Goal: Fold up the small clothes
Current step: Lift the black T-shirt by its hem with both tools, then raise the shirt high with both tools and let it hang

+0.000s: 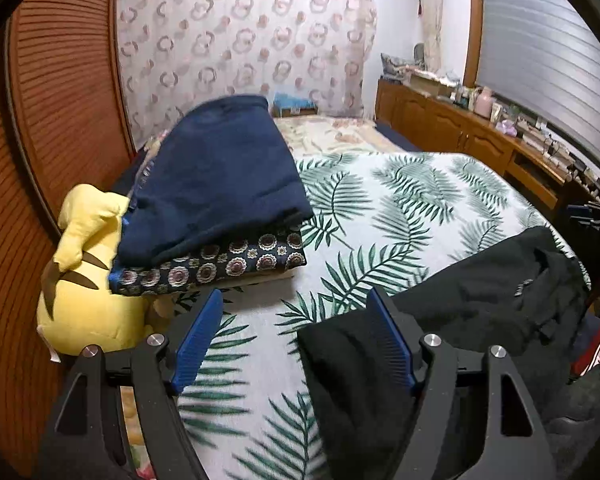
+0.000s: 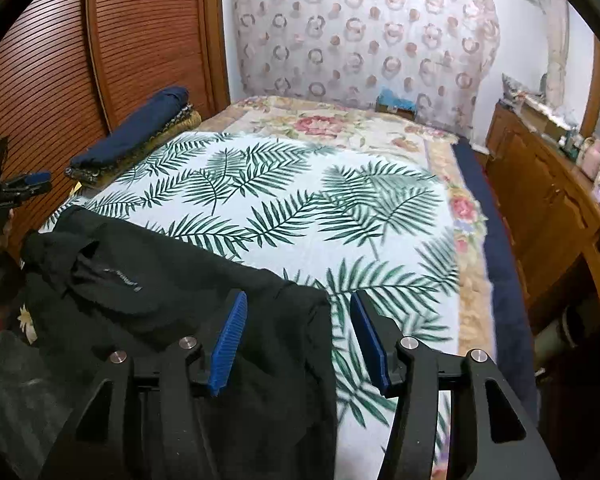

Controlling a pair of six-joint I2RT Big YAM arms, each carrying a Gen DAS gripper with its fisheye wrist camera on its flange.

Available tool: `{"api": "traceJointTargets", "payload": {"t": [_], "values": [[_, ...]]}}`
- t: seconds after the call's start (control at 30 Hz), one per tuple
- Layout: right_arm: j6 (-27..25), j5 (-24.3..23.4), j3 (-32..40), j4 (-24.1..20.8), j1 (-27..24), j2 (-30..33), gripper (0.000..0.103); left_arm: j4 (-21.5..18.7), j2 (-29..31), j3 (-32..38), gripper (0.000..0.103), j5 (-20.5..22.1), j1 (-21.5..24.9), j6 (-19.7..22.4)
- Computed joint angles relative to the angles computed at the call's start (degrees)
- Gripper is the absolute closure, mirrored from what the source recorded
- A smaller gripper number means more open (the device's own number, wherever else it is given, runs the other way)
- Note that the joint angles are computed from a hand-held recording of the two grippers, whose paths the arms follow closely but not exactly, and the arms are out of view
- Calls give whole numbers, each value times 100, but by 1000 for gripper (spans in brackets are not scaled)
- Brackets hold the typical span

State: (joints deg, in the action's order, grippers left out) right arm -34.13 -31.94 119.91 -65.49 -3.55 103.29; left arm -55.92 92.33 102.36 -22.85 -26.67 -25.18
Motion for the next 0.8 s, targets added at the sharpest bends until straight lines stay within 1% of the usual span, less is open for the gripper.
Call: {"api": "traceJointTargets", "payload": {"t": [0.1, 0.23, 0.4, 0.5, 0.57, 0.63, 0.7, 0.77, 0.8], "values": [[18, 153, 175, -85, 156, 251, 47, -98, 236, 161, 28, 257, 80, 49], [29, 243, 596, -400, 280, 608, 47, -319, 527, 383, 28, 454, 102, 108], [33, 281, 1010, -657, 330, 940, 47, -352, 604, 343, 28, 698, 113, 99], [64, 344, 1096, -748, 329, 1027, 42, -312, 558, 220, 28, 829, 123, 46], [43, 380, 1170, -831, 325, 1108, 39, -289, 538, 171, 37, 929, 125, 31], [26, 391, 1182, -873, 316, 1130, 38, -266, 520, 124, 43, 1049, 117, 46], [-4, 372, 1123, -831, 311, 1092, 38, -232, 505, 100, 49, 1016, 78, 99], [-34, 326, 1097, -831, 306, 1080, 38, -212, 504, 104, 62, 1075, 47, 145], [-77, 275, 1084, -845, 304, 1077, 38, -213, 510, 116, 66, 1095, 36, 164]]}}
